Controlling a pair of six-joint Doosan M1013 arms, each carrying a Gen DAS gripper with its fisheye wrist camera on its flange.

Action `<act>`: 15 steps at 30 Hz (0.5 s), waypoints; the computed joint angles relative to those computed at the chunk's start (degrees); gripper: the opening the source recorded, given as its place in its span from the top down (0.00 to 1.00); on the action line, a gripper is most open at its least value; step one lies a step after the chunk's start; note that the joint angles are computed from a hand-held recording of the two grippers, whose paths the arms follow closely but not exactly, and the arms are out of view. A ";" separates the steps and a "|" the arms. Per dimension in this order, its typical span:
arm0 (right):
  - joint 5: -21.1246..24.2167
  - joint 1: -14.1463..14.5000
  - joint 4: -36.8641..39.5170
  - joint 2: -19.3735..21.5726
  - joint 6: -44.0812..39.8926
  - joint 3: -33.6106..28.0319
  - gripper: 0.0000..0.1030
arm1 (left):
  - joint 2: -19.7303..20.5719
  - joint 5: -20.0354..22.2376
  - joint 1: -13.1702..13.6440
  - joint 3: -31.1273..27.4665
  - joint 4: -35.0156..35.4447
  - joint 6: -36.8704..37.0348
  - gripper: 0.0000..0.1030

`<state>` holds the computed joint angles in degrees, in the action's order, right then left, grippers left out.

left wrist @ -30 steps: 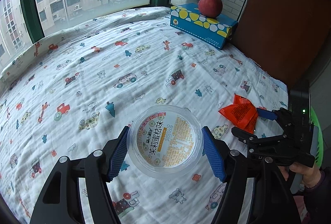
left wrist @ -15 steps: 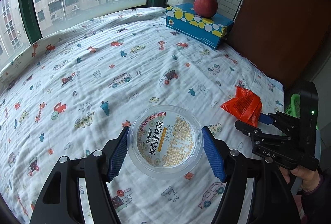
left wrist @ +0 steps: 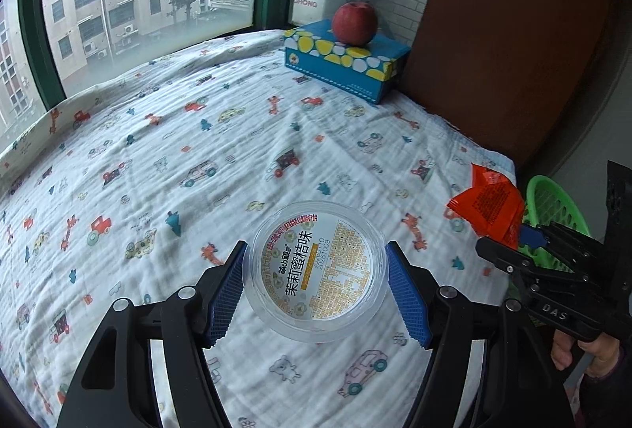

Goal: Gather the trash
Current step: 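Carry the wrapper and yogurt cup over the green basket with both tools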

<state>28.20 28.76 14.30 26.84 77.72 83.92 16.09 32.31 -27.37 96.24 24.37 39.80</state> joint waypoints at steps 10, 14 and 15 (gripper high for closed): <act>-3.44 -2.32 -6.27 -6.48 7.66 6.96 0.52 | 1.31 -0.64 -3.18 -2.90 -1.45 3.37 0.36; -3.96 -3.62 -9.25 -8.36 11.08 9.26 0.52 | 2.06 -0.98 -4.50 -4.36 -2.23 5.13 0.35; -4.06 -3.94 -9.72 -8.72 11.67 9.72 0.52 | 2.32 -1.02 -4.82 -4.81 -2.65 5.77 0.36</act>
